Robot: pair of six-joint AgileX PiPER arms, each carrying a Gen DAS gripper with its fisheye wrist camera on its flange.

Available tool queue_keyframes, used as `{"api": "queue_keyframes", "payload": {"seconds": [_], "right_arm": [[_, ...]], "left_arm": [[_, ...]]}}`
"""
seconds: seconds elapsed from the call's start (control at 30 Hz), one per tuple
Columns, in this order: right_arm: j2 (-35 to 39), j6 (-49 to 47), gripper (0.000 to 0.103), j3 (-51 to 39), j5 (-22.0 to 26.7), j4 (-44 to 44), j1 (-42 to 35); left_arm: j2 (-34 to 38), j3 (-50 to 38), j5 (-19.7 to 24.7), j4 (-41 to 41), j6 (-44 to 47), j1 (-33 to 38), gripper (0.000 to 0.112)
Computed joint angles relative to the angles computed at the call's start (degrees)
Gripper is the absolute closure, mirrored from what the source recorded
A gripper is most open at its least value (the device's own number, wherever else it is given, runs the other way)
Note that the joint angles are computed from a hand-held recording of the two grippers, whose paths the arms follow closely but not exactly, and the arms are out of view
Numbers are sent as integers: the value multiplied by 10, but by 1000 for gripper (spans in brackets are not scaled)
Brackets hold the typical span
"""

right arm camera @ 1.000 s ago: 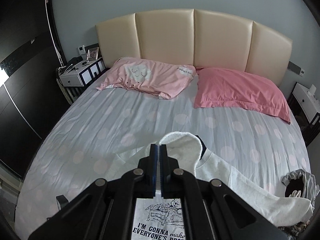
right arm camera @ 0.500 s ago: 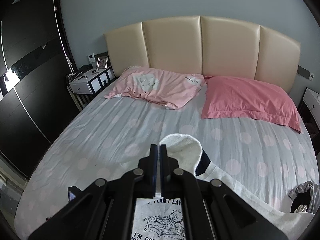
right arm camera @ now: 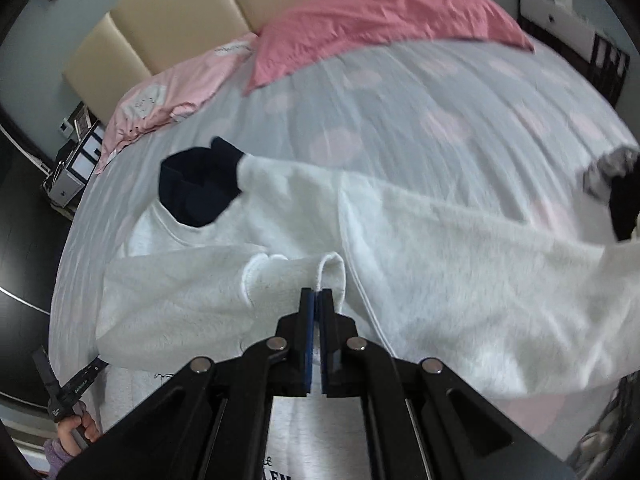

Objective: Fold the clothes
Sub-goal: 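Grasp the other sleeve cuff with the right gripper and lift it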

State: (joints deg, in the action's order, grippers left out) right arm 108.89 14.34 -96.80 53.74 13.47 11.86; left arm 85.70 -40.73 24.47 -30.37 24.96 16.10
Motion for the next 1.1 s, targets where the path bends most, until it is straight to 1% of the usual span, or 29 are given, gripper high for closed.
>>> {"api": "queue_keyframes", "payload": {"seconds": [0.1, 0.17, 0.27, 0.3, 0.37, 0.43, 0.53, 0.6, 0.67, 0.73, 0.77, 0.87, 0.93, 0.97, 1.0, 1.03, 1.07, 1.1], "right_arm": [[8, -32, 101, 56, -38, 43, -20], [15, -44, 100, 68, -37, 67, -30], [14, -34, 100, 74, -24, 53, -42], [3, -44, 97, 85, -27, 61, -51], [-25, -70, 96, 112, -33, 80, -69], [-53, -97, 96, 135, -36, 100, -88], [-126, -143, 94, 200, -46, 130, -127], [-177, -166, 85, 231, -35, 136, -160], [-233, -183, 83, 257, -17, 122, -206], [-274, -190, 82, 259, 9, 101, -260], [-288, -193, 82, 255, 24, 93, -291], [-305, -219, 81, 226, 71, 80, -394], [-307, -240, 80, 208, 89, 67, -458], [-308, -252, 78, 200, 96, 65, -491], [-303, -263, 71, 192, 101, 64, -520], [-296, -272, 67, 184, 104, 63, -547], [-288, -280, 59, 175, 107, 62, -573], [-280, -286, 54, 168, 108, 63, -595]], "left_arm": [[4, -1, -10, 32, -29, -13, 90], [0, 2, -13, 55, -50, -19, 90], [-3, 1, -14, 100, -95, -33, 89], [-2, -1, -12, 118, -113, -39, 88], [-8, -3, -5, 124, -121, -43, 87], [-17, -2, 4, 129, -130, -46, 82], [-47, 0, 28, 192, -199, -60, 79], [-77, 0, 61, 239, -248, -73, 79], [-118, 10, 93, 281, -289, -85, 77], [-153, 18, 114, 314, -327, -103, 66], [-169, 23, 122, 328, -344, -114, 64], [-213, 39, 147, 365, -399, -150, 63], [-233, 51, 157, 382, -439, -178, 63], [-244, 62, 158, 383, -457, -189, 63], [-254, 73, 159, 384, -476, -202, 63], [-265, 84, 160, 385, -496, -214, 62], [-271, 96, 162, 395, -529, -234, 62], [-276, 106, 166, 416, -572, -259, 62]]}}
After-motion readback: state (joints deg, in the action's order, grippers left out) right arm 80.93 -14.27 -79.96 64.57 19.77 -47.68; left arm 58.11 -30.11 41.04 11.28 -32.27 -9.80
